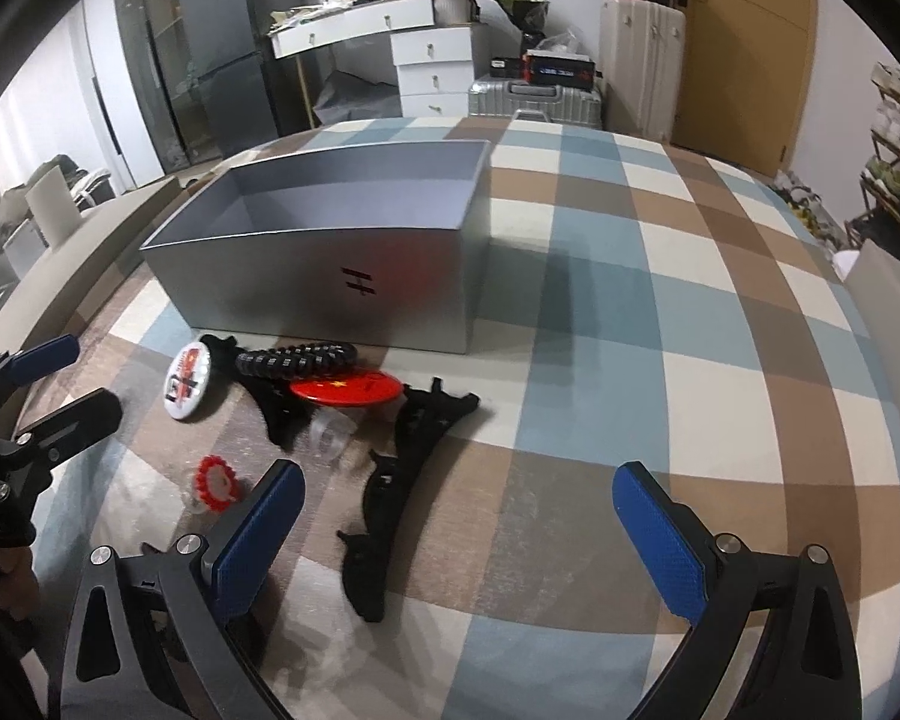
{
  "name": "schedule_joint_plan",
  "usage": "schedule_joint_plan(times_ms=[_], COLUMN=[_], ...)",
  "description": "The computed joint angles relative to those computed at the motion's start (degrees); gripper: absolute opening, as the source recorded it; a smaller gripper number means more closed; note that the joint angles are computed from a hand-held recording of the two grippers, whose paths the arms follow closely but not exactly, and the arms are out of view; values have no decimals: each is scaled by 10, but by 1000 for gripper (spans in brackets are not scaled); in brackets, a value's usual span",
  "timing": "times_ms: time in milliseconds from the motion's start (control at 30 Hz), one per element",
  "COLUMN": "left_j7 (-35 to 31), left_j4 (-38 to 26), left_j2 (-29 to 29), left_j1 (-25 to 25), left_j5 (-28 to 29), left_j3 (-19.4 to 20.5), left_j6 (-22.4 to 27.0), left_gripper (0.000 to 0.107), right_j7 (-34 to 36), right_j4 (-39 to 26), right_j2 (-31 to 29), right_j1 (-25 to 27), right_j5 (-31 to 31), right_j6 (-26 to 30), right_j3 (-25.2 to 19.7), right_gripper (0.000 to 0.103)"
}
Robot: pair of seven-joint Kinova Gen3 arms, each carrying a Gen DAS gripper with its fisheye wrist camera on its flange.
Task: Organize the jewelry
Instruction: 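Close the right gripper on the black hair clip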
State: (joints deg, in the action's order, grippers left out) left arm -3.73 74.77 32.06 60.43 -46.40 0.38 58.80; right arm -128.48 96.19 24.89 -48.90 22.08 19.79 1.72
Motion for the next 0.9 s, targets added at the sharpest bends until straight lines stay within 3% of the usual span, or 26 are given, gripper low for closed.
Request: schedule_joint_plan(times_ms=[167, 433, 567, 767, 900], left_j7=[-4, -10, -9, -10, -13], left_j4=[0, 0, 1, 2, 2], left_j2=[0, 2, 1, 1, 2], left_j1=[-2, -6, -6, -7, -8], left_j5=[2, 9, 10, 12, 15], left_j3=[2, 3, 1, 0, 1], left_j6=[-1, -5, -8, -9, -11], left_gripper=[101, 101, 102, 102, 101], right_j7=[-24, -9, -23, -49, -38], right_j4=[-10, -16, -22, -23, -19], right_j2=[6, 11, 17, 16, 11], right_j1=[-13, 16, -11, -12, -2], right_j5=[15, 2, 21, 41, 47], right_j6=[27, 32, 43, 54, 46], right_j3=[17, -18, 5, 10, -4], right_gripper=[103, 102, 100, 86, 66])
